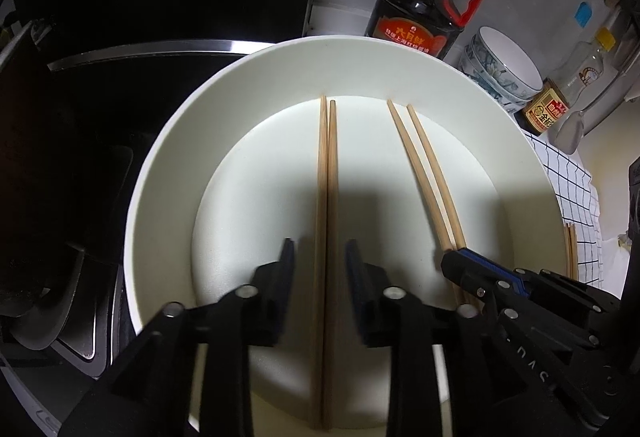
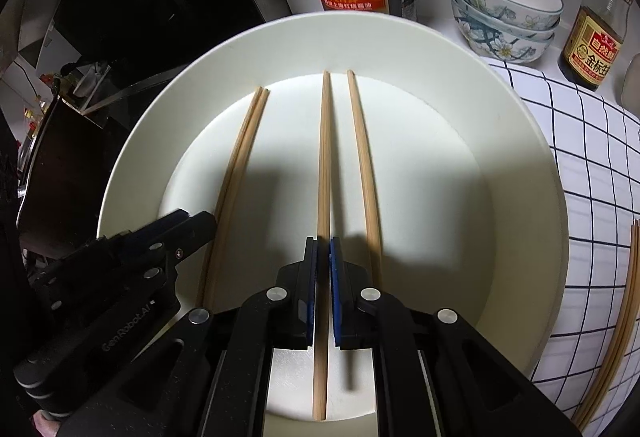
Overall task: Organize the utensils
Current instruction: 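Open the right tool to release its chopstick in the basin while the left tool releases its own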
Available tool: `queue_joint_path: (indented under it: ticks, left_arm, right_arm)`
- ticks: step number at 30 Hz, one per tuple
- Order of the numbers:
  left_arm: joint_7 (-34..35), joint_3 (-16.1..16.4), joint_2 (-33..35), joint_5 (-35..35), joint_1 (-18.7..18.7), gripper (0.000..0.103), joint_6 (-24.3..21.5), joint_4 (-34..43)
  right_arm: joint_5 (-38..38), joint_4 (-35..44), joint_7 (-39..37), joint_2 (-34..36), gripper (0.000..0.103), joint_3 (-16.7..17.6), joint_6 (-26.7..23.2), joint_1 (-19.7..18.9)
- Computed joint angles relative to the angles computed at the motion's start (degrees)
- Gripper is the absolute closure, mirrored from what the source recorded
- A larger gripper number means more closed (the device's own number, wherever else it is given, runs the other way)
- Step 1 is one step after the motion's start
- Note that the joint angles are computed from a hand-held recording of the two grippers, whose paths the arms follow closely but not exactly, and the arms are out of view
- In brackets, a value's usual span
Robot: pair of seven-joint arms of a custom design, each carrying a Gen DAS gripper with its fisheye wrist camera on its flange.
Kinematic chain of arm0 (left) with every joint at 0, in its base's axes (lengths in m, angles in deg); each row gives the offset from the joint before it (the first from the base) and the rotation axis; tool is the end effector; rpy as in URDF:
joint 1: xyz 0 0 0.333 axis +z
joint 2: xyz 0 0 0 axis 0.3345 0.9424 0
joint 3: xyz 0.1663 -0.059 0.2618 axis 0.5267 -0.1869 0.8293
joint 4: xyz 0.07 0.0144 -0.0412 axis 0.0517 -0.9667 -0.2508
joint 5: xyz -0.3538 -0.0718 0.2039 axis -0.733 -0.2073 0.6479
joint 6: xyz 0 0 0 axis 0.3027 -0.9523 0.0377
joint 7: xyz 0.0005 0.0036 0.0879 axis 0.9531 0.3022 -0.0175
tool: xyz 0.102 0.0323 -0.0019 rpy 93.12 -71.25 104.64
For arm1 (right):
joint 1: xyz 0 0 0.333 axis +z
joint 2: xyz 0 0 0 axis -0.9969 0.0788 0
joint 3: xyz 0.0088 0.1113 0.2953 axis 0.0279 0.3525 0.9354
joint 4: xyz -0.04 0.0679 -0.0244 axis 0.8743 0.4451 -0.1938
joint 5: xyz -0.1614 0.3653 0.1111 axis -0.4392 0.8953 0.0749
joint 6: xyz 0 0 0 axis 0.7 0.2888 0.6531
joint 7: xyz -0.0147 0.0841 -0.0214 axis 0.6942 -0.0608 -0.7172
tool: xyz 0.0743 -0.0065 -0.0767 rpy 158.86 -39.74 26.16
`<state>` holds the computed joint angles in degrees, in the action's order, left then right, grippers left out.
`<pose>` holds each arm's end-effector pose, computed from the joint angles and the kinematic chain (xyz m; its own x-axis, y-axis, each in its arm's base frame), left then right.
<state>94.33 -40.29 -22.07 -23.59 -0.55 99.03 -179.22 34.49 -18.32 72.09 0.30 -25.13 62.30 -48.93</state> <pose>0.5707 -0.3676 0.4955 -0.3662 -0.9155 0.1665 -0.8657 0.2696 -0.4218 0.5304 0.4906 0.4890 -0.2478 -0.9419 -0.2266 -0.8842 0.3155 -0.3445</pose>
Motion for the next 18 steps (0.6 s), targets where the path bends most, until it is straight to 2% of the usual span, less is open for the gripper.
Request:
queue_joint_path:
  ticks: [2,5,15,18]
  left_arm:
    - [-0.62,0.18,-0.50,0.75,-0.15,0.057,0.29,-0.45]
    - [-1.31,0.28,-1.57,1.67,-0.20,0.050,1.06,-1.41]
    - [-3.78,0.03,-5.57,3.49,0.35,0.042,2.23,-4.32]
    - [-3.96,-0.23,-6.98,3.22,0.73,0.038,2.63,-5.26]
  right_arm:
    - [-1.06,-0.51,0.96,-0.59,0.097,-0.31,-0.19,0.43]
    - [-2.83,-0.37,1.62,-0.93,0.096,-0.53,-0.85,0.92]
    - [-6.30,-3.07,3.98,-5.00,0.096,0.20,-2.43,1.66]
    - [-7.24,-3.51,4.65,-6.06,0.093,0.58,-3.06,1.81]
